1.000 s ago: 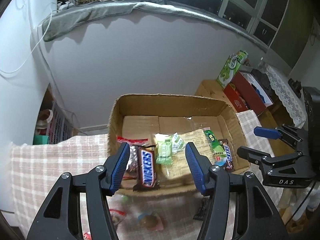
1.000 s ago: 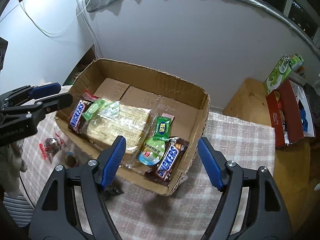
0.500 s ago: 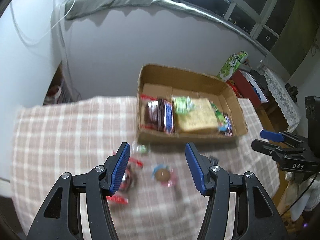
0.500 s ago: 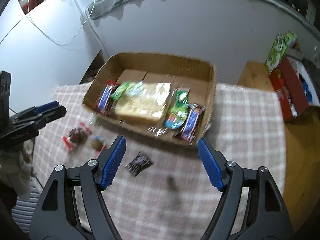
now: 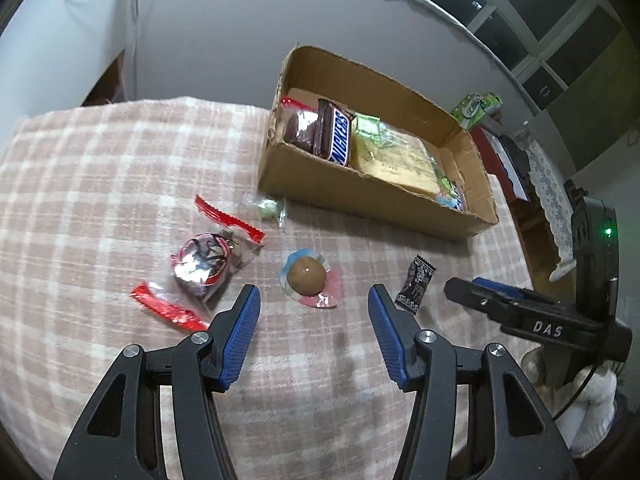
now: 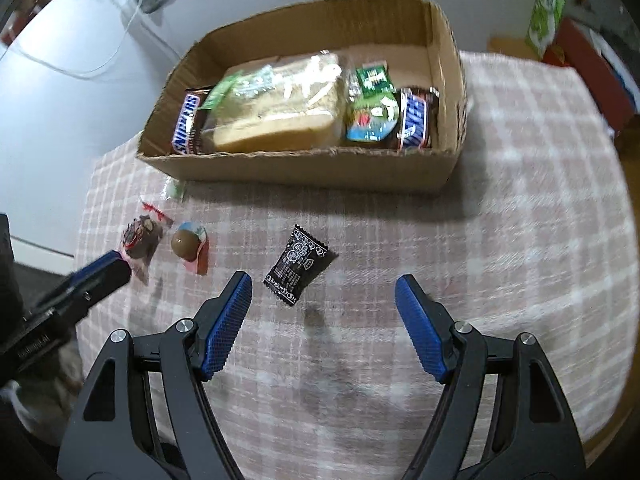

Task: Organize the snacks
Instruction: 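Move both open grippers back toward the chocolate ball and black packet, then grasp the brown chocolate ball with the left gripper while the right grasps the black packet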

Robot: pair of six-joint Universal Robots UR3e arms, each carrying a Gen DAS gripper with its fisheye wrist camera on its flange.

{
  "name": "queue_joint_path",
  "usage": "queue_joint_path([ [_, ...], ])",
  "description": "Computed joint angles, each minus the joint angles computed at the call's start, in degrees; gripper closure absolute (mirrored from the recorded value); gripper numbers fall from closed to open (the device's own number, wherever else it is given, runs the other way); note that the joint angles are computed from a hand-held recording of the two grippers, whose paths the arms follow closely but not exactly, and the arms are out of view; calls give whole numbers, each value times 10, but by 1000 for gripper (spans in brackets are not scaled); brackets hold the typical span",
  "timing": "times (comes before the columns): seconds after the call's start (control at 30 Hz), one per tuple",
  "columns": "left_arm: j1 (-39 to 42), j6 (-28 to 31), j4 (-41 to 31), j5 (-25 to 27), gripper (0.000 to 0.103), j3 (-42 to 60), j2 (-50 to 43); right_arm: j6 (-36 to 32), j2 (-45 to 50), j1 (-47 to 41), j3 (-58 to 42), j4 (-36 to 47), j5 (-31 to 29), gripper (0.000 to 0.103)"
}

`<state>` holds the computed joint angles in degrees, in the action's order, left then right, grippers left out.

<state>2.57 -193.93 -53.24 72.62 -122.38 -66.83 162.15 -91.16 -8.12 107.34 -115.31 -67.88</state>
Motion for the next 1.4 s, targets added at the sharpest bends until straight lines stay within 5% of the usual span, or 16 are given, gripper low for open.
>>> queue_joint_path([
  [0.3,-23,-27,55,13,49,4,-66,52,51,33,-18,-35,-12,29],
  [0.83,-48,-35,103,46,53,17,-138,110,133,153,-77,-95,-121,38],
  [1.1,-70,-19,115,62,71,29,-161,80,148,206,-95,-97,-174,69],
  [1.4,-90,-20,127,76,71,30,-167,34,99,146,-36,-98,-109,76],
])
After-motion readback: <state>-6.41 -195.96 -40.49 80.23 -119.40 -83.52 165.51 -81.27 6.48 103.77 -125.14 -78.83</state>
